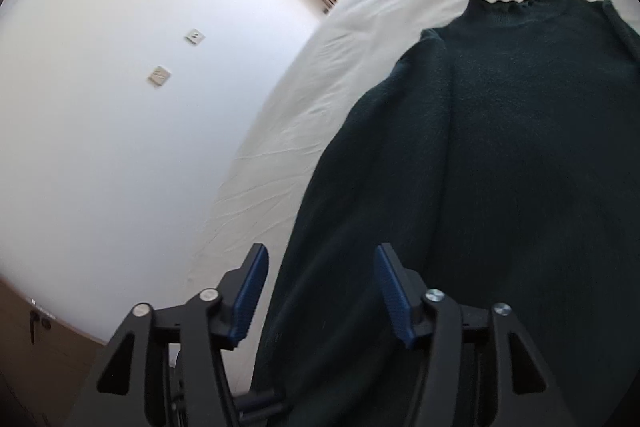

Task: Fold small clothes
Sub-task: 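Open the right tool, then the left tool, releasing the folded side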

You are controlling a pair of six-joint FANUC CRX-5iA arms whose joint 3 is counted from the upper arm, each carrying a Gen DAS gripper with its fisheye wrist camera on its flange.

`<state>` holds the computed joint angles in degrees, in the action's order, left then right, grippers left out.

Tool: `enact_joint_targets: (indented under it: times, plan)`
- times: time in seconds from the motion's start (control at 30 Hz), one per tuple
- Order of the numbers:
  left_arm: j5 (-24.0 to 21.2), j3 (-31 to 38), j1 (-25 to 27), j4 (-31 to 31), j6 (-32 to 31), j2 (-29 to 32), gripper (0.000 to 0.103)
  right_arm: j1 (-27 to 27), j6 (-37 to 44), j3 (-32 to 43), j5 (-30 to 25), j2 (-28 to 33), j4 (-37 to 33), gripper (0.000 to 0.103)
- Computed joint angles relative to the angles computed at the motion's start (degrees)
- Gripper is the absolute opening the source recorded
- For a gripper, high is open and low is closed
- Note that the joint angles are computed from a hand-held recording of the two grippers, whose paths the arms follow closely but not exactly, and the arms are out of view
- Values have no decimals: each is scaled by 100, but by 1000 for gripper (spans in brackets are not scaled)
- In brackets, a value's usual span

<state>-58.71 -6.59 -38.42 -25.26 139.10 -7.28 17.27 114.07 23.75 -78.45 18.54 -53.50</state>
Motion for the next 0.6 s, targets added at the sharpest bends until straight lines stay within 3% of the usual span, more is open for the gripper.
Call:
enact_joint_targets:
  times: [0.07, 0.1, 0.13, 0.27, 0.37, 0.47, 0.53, 0.6]
  plan:
    - [-119, 80, -150, -207, 156, 85, 9, 135, -214, -222, -117, 28, 440, 72]
    - [-157, 104, -173, -231, 172, 103, 9, 198, -244, -356, -6, 13, 656, 65]
    - [-204, 138, -173, -203, 172, 106, 9, 137, -35, -632, 245, -188, 645, 51]
    - [-220, 144, -106, -16, 262, 29, 9, -183, -269, -577, -46, -378, 309, 56]
    - [-404, 242, -283, -222, 530, 99, 9, -389, 222, -850, 12, -742, -4, 65]
    - [-487, 269, -427, -337, 728, 128, 9, -437, 457, -944, -233, -743, -290, 67]
    - [-429, 220, -416, -284, 788, 86, 9, -206, 313, -1090, -192, -705, 176, 69]
    - [-251, 103, -262, -106, 730, 6, 9, -18, 251, -1284, 15, -748, 581, 62]
